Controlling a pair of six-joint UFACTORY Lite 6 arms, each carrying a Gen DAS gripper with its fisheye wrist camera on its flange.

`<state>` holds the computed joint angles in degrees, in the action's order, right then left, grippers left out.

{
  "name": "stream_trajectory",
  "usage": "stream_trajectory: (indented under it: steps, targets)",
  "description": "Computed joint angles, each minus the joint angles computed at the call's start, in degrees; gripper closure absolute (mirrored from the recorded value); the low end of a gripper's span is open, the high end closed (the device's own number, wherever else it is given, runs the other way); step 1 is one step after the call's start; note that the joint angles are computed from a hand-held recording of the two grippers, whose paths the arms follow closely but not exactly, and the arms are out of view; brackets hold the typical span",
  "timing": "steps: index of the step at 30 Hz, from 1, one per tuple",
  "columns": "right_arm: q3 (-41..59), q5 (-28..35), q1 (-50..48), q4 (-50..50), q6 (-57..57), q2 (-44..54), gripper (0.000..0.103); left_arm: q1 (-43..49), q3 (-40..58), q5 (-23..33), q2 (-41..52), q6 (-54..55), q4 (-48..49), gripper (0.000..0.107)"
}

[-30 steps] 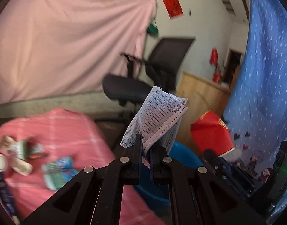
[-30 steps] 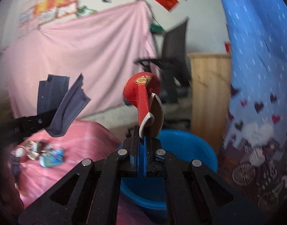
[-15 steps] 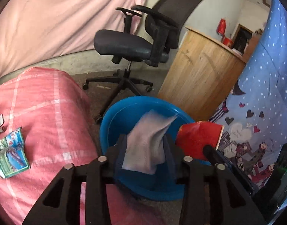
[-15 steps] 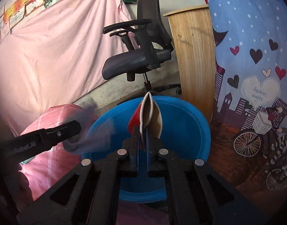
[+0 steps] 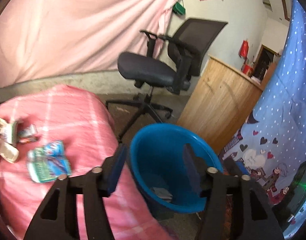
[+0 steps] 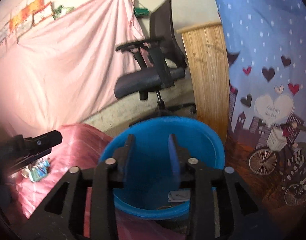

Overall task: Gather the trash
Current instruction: 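Grasp the blue snack wrapper with the left tool while the right tool grasps the drink wrapper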

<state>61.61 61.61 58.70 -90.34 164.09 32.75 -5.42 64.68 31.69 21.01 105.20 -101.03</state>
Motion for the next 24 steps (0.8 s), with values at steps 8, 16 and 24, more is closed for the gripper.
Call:
stream_trajectory:
  steps: [8,16,24]
  targets:
    - [4.4,9.9,5.7,-1.3,-2.7,0.7,0.004,10.3,-13.0,6.0,-10.7,16.0,-13.0,0.022]
    - [14.3,16.1,9.7,-6.6,-8.7,6.5,0.0,24.8,-22.0,13.8,-16.0,27.6,-20.0,0.007]
    - [27.3,17.4,11.8,-12.2,-16.9,14.1,0.0,38.4,-26.4,21.1,-14.8,37.9,-23.0,0.006]
